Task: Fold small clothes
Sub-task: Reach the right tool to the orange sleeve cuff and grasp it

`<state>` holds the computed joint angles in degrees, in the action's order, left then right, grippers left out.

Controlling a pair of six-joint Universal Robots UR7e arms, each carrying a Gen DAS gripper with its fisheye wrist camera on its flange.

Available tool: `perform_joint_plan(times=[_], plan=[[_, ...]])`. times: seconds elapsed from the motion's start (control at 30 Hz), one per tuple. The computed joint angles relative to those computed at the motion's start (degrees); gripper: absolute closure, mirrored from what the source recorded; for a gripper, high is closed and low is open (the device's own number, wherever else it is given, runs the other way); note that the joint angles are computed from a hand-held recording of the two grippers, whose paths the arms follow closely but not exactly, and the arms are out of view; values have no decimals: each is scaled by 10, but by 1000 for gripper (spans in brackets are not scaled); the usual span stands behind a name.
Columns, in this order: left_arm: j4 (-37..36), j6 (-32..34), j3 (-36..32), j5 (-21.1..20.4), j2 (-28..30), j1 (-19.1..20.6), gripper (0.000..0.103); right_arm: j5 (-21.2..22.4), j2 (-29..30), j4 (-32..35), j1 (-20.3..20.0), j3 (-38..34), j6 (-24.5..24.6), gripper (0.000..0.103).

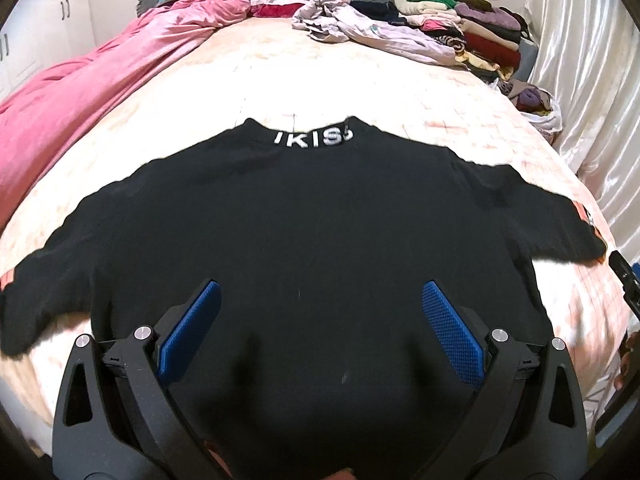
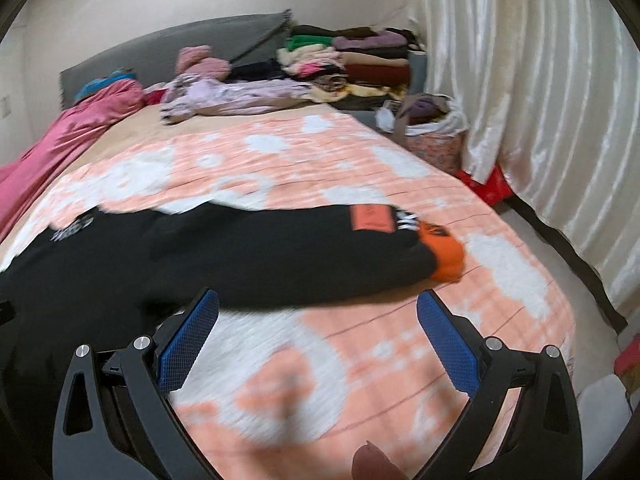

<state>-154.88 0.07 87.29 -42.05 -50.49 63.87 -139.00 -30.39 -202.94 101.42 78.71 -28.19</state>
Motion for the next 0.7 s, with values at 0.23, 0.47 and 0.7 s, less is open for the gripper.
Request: perform_joint_plan(times=[0.23,0.47,0.7], plan=[[24,27,-74,-8,43,15,8,-38,8,13,-30,-66,-1,4],[28,49,-129,-34,76,28,8,-51,-6,90,-60,-98,73,4],[43,68,-181,-24,112,34,8,-34,-18,162,-82,-116,119,5]])
